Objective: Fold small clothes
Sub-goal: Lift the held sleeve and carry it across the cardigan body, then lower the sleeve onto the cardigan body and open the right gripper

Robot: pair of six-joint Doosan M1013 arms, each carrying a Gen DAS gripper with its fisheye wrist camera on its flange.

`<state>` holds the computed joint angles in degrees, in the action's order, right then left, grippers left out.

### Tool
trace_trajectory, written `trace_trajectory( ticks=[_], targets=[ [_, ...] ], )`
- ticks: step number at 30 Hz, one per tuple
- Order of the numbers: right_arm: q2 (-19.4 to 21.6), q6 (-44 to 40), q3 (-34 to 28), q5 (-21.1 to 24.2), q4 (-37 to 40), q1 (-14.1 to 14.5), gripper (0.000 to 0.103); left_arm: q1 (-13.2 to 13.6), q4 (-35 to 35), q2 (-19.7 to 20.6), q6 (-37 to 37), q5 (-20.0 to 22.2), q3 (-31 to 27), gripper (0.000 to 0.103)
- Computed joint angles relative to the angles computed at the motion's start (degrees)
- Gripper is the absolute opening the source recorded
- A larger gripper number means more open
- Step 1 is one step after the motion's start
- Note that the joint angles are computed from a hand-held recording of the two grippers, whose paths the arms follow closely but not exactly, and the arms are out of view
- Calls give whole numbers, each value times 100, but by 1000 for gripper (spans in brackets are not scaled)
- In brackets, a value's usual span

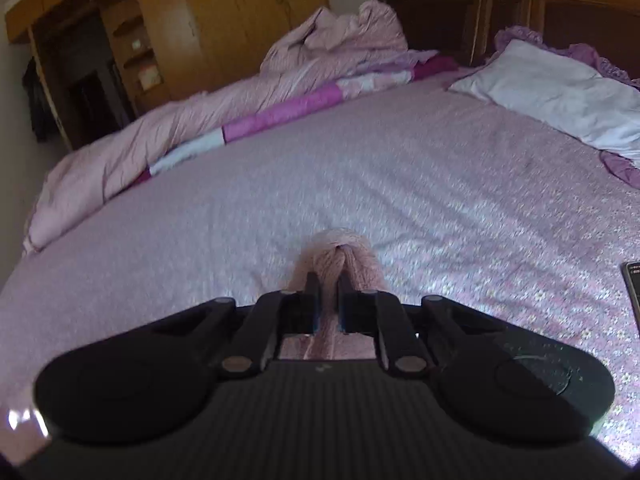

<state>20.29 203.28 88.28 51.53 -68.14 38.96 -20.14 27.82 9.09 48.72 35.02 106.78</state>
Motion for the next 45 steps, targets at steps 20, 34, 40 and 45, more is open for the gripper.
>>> trace_trajectory(
  ticks=[20,34,40,45],
  targets=[
    [314,504,-545,-867,-1070,392,11,95,448,-170,-485,-72,57,103],
    [1531,-1953,-1726,-1712,1067,625,11,451,730,-367,-842,-109,214,103],
    [1607,-2365,-1639,-2009,1610,680,14,513,613,-334,-740,-218,231,103],
    [1566,-2855,-1580,-2193,2107,687,37,515,485,-287,-581,-262,209,103]
  ],
)
